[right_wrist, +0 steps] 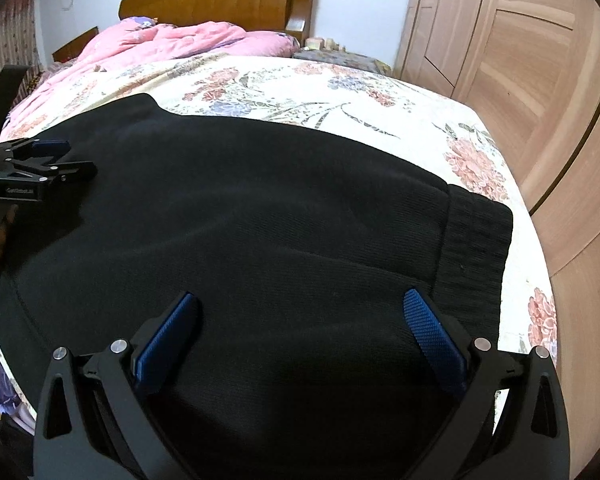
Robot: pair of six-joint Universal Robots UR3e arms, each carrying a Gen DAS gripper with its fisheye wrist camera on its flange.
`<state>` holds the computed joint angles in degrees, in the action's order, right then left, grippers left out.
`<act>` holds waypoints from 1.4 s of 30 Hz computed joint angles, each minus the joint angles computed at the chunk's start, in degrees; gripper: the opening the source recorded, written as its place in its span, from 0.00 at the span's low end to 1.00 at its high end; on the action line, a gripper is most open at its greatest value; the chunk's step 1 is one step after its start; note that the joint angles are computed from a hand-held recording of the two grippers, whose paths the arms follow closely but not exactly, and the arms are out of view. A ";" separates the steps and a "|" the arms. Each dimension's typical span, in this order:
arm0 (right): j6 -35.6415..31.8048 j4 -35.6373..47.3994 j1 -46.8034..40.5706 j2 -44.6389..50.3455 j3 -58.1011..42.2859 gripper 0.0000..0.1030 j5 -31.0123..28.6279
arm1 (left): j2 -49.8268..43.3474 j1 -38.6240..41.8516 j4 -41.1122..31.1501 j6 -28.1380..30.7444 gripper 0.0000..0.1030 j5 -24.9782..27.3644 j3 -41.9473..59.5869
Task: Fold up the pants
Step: 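Press both open grippers onto the folded pants and reposition along the waistband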
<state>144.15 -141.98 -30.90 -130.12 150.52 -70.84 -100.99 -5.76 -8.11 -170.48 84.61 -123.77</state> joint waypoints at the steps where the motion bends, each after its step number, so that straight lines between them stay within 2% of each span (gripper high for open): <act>1: 0.50 -0.39 0.55 0.65 -0.24 0.96 -0.47 | -0.06 0.11 0.85 -0.06 0.99 -0.13 -0.43; 3: 1.26 -0.35 1.21 1.68 -0.96 0.96 -1.23 | 0.25 -0.01 1.29 -0.53 0.99 0.50 -0.68; 5: 5.79 -0.53 6.02 5.61 -4.54 0.96 -6.35 | 1.73 0.32 3.82 -1.64 0.98 0.85 -2.73; 6: 10.28 -1.79 10.40 8.25 -6.92 0.96 -10.96 | 5.01 2.57 5.38 -1.44 0.98 -1.38 -5.84; 8: 16.76 -6.17 17.90 11.85 -9.83 0.96 -17.37 | 14.18 10.49 8.70 1.19 0.98 -9.46 -14.40; 10: 20.35 -8.53 25.67 16.64 -14.70 0.96 -18.78 | 24.80 22.21 5.84 7.12 0.98 -19.53 -21.32; 12: 22.71 -9.51 32.59 22.91 -20.44 0.96 -17.35 | 34.48 34.21 -2.80 10.76 0.98 -23.01 -23.54; 14: 24.10 -10.50 39.99 32.49 -28.45 0.96 -13.07 | 39.98 46.21 -11.54 16.51 0.98 -26.99 -23.80; 16: 26.49 -7.22 47.35 43.58 -40.45 0.96 -11.33 | 38.93 58.21 -18.66 20.17 0.98 -27.38 -20.92; 18: 27.67 -4.75 53.59 53.92 -52.45 0.96 -10.79 | 37.72 69.24 -27.92 26.95 0.98 -32.01 -18.31; 21: 27.88 -3.91 61.00 69.41 -70.44 0.96 -8.82 | 35.95 82.79 -37.82 34.10 0.98 -34.70 -14.84; 24: 28.80 4.46 64.98 80.46 -88.44 0.96 -7.00 | 39.58 98.89 -53.98 45.56 0.98 -40.75 -12.48; 26: 29.08 9.68 66.90 88.02 -100.44 0.96 -7.43 | 38.54 108.45 -65.01 53.14 0.98 -43.87 -9.21; 28: 28.03 16.52 67.95 94.22 -111.14 0.96 -10.06 | 35.85 113.32 -68.84 54.74 0.98 -44.67 -6.57; 30: 29.48 18.35 67.81 96.96 -113.35 0.96 -12.96 | 34.30 116.02 -70.67 54.37 0.98 -44.28 -4.98; 33: 30.36 9.85 66.04 93.47 -104.58 0.96 -9.12 | 36.67 116.94 -81.10 62.51 0.98 -45.12 -2.55; 34: 31.33 9.18 65.69 93.32 -104.03 0.96 -8.55 | 39.13 115.11 -81.17 62.53 0.98 -45.26 -3.28; 35: 31.58 8.69 65.61 93.41 -103.91 0.96 -8.43 | 40.51 111.17 -77.31 58.86 0.98 -44.00 -4.02; 37: 31.83 8.15 65.87 93.51 -103.75 0.96 -9.21 | 40.86 99.17 -61.16 47.25 0.98 -41.79 -7.63; 39: 32.55 7.22 66.73 93.89 -103.50 0.96 -10.35 | 34.75 87.17 -46.02 39.32 0.98 -37.63 -8.63; 42: 32.71 7.62 67.07 94.52 -104.54 0.96 -10.62 | 18.93 69.18 -26.45 25.49 0.98 -22.66 -3.70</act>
<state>176.86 -134.35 36.17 -35.60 45.98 -81.46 -82.06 63.42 -34.56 -144.99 61.95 -127.47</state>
